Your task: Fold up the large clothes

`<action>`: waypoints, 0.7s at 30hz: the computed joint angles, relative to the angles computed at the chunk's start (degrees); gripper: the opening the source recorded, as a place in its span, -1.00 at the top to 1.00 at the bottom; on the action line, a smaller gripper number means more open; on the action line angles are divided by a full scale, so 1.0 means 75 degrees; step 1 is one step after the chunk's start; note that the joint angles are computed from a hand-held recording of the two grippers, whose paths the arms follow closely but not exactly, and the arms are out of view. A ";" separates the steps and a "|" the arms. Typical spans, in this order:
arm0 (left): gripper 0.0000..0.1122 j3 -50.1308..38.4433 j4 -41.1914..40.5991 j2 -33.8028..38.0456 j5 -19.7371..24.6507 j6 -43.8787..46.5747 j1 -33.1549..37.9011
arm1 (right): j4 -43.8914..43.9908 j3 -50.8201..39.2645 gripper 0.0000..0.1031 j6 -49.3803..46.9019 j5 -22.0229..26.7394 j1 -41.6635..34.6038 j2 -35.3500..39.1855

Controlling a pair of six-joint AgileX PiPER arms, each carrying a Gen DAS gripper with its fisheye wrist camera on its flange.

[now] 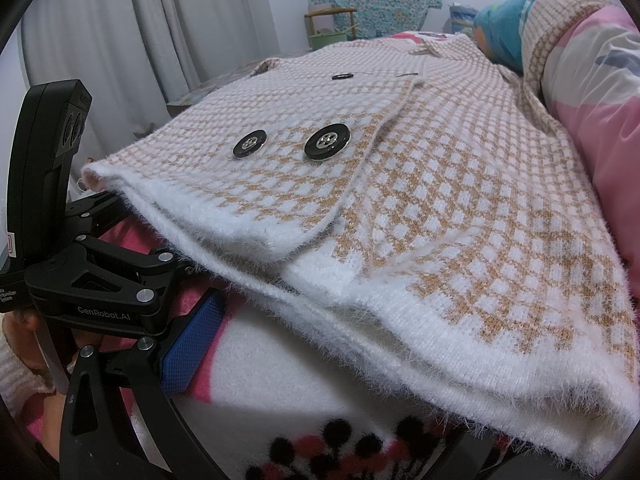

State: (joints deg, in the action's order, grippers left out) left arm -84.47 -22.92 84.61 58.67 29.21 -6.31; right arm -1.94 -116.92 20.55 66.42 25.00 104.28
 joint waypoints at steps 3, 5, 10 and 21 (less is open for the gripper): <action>-0.75 -0.0080 0.0014 0.0041 0.0024 -0.0044 -0.0022 | 0.0010 0.0023 -0.85 -0.0012 -0.0013 -0.0013 -0.0011; -0.75 -0.0091 0.0020 0.0045 0.0022 -0.0063 -0.0034 | -0.0003 -0.0001 -0.85 0.0000 0.0003 0.0000 0.0000; -0.75 -0.0148 0.0031 0.0082 0.0007 -0.0101 -0.0064 | -0.0001 0.0005 -0.85 -0.0001 -0.0003 -0.0002 -0.0003; -0.75 -0.0133 0.0014 0.0086 -0.0010 -0.0081 -0.0052 | 0.0007 0.0014 -0.85 -0.0008 -0.0006 -0.0008 -0.0006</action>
